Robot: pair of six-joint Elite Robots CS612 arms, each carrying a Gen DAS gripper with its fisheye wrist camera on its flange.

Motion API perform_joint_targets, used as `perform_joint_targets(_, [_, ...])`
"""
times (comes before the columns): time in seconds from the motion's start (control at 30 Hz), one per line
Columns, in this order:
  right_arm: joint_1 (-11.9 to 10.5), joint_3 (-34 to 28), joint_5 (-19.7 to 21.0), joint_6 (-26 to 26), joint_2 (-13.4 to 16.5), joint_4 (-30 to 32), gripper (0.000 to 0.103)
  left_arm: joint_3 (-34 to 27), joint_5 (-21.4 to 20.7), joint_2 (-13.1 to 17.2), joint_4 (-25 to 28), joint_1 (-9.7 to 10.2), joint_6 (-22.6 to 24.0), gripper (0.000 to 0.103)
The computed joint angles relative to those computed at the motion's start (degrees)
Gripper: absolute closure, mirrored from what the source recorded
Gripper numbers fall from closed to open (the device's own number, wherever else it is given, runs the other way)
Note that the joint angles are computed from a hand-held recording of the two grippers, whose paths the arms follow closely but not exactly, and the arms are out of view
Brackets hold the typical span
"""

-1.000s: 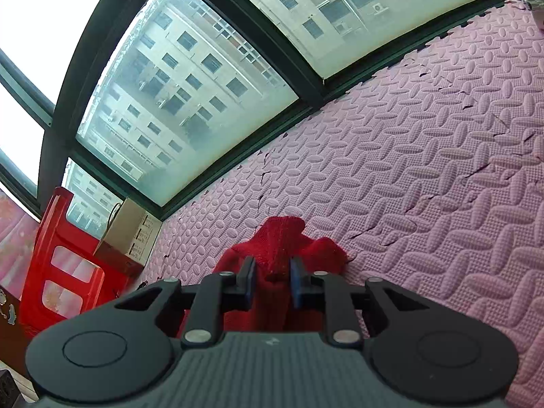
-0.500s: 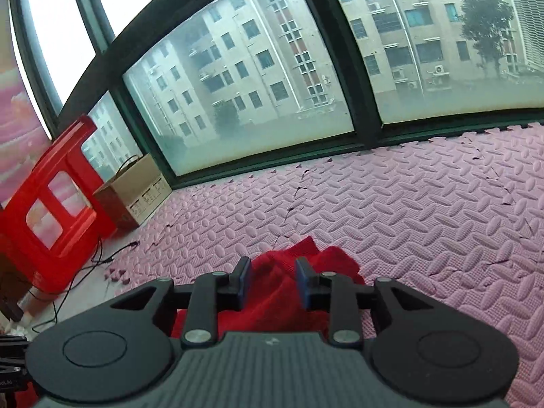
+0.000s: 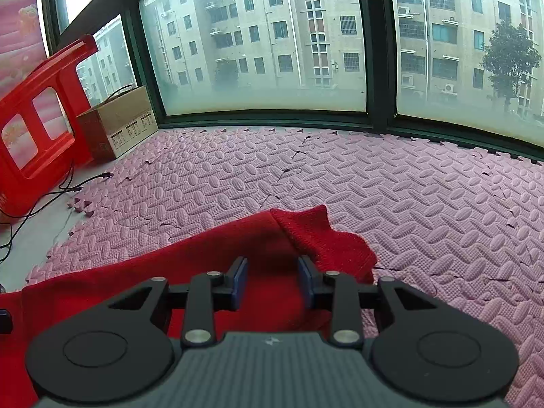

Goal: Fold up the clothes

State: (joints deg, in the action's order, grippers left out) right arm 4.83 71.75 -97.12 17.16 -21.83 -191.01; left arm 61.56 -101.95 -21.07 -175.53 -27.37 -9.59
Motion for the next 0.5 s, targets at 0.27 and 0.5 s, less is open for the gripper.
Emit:
perform_joint_targets(0.27, [0.1,-0.6,0.3,-0.9,0.4,0.1,0.056,-8.9,2.1,4.3,4.5,-1.94,-4.1,0.089])
perform_joint_targets(0.5, [-0.3,-0.4,2.7,-1.4,0.3,-1.0,0.049,-7.0,7.0,3.6,4.0,-1.52,-3.6,0.092])
